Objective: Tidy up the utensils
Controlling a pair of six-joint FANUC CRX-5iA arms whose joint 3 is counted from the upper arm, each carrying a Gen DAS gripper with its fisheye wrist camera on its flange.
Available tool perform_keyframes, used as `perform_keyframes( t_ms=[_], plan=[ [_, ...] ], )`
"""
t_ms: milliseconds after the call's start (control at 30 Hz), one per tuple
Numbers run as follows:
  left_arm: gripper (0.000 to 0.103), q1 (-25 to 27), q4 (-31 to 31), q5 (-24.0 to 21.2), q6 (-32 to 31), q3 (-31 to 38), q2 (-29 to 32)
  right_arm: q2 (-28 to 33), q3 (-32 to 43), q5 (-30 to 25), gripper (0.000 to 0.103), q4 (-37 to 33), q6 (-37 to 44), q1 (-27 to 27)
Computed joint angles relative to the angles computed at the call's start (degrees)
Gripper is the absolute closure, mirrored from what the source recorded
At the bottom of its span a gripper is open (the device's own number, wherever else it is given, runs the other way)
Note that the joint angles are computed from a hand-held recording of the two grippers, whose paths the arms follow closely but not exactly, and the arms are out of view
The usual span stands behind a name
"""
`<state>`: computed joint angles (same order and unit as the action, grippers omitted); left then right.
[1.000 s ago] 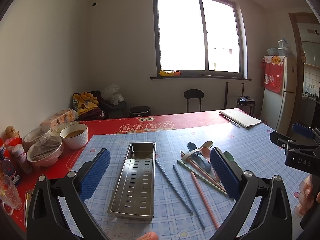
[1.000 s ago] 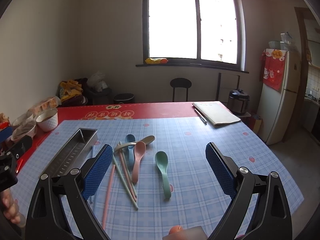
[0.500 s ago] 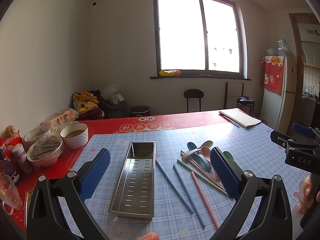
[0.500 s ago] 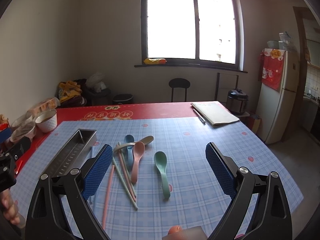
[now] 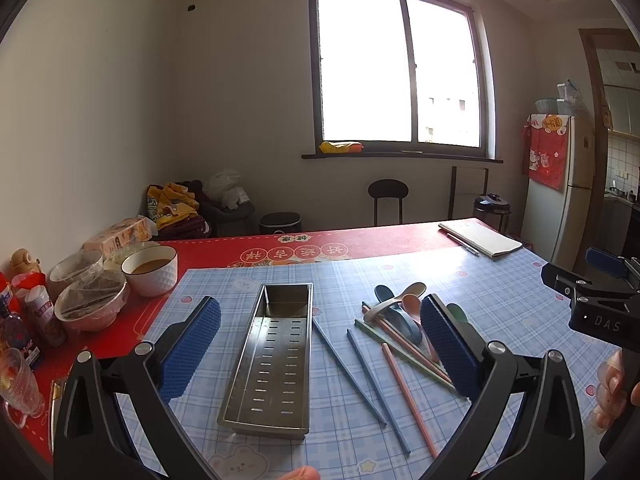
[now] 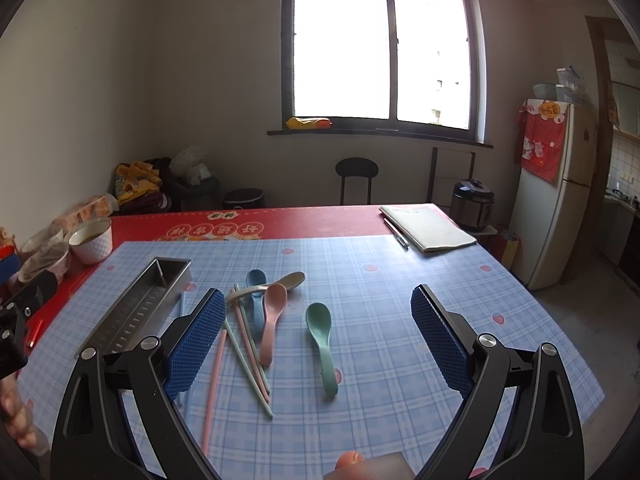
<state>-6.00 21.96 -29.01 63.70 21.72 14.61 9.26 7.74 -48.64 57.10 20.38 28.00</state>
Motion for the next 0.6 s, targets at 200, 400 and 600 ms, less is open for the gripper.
perform_keyframes(
  t_ms=[200, 400, 600],
  plan=[
    [0.005, 0.14, 0.25, 0.31, 0.00, -0.51, -0.28, 0.05, 0.08, -0.29, 0.012, 0.10, -0.01, 0.02],
    [0.005, 0.18, 0.71, 0.69, -0.55, -0.95, -0.43, 0.20, 0.26, -0.51, 0.012, 0.17, -0.22, 0.07],
    [0.005, 0.19, 0.73, 0.49, -0.68, -0.86, -0.39, 0.28, 0.44, -0.58, 0.012, -0.18, 0.13, 0.04]
  ],
)
